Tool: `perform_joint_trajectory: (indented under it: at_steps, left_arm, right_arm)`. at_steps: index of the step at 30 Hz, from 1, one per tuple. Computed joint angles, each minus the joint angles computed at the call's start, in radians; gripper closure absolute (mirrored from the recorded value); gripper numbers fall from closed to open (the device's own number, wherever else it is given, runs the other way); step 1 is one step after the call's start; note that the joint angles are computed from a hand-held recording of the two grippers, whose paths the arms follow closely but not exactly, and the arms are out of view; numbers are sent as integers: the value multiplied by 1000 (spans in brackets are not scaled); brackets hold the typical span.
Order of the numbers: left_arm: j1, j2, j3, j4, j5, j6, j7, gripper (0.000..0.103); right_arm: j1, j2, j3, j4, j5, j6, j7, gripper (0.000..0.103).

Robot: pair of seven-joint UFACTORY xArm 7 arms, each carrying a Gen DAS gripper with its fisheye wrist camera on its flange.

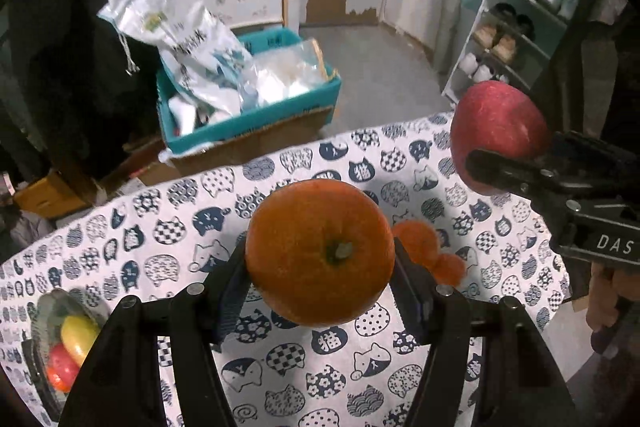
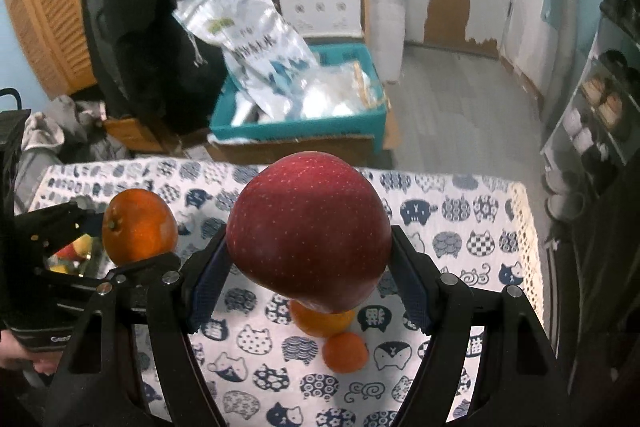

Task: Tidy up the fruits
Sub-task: 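Lift and carry the mandarin and red apple over the glass bowl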

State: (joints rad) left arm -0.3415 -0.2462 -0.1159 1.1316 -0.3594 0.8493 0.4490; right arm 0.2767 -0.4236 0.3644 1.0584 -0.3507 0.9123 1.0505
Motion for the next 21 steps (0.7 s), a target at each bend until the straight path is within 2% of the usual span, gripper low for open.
perform_joint_trajectory:
  at_steps: [11,21]
  left_arm:
    - [-1,-127,50,-28,-50,23,72,37]
    - [35,-185,107,-41,-77,64,100,37]
  right_arm:
    - [15,34,46,111,-51,21,14,28]
    - [56,123,67,217,-103,7,24,28]
